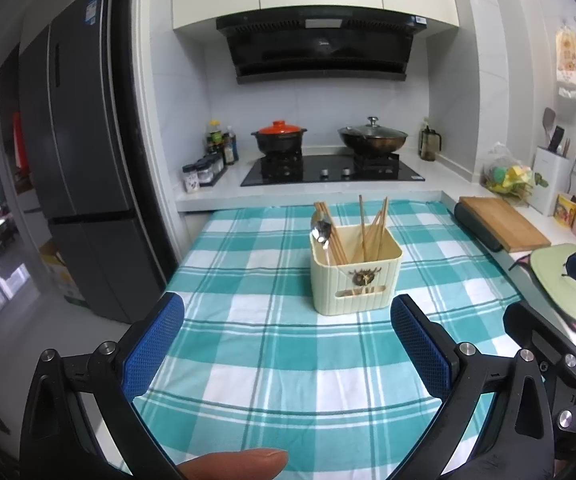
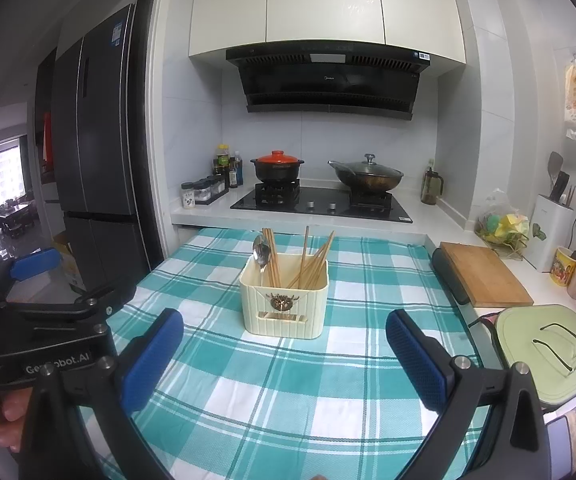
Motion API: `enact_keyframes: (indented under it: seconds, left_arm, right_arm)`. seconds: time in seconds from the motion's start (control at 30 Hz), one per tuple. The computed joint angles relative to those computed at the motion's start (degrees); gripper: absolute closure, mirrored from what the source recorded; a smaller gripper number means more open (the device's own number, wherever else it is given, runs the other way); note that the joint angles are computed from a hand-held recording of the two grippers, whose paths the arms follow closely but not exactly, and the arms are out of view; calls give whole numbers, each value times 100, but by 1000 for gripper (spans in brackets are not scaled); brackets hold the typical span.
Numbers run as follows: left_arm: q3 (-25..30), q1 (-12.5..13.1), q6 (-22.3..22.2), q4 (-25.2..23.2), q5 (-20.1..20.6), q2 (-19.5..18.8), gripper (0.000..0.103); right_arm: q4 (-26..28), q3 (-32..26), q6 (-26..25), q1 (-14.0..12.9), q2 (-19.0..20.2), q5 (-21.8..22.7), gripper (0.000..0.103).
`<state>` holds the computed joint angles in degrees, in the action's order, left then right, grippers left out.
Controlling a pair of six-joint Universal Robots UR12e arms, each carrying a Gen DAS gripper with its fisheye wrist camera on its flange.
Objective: Organize utensils
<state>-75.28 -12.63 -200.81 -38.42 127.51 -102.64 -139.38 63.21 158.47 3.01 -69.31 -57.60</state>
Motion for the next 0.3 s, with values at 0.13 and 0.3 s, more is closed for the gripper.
enact_keyframes:
  seconds: [0.13,0.3]
  left_arm:
    - [18,-8,24,-1,-48,-22,0]
    - [-5,-43,28,170,49,-45,0]
  right_arm:
    - [6,0,3,5,-1,-11,0]
    - [26,-3,21,3,21,-32,0]
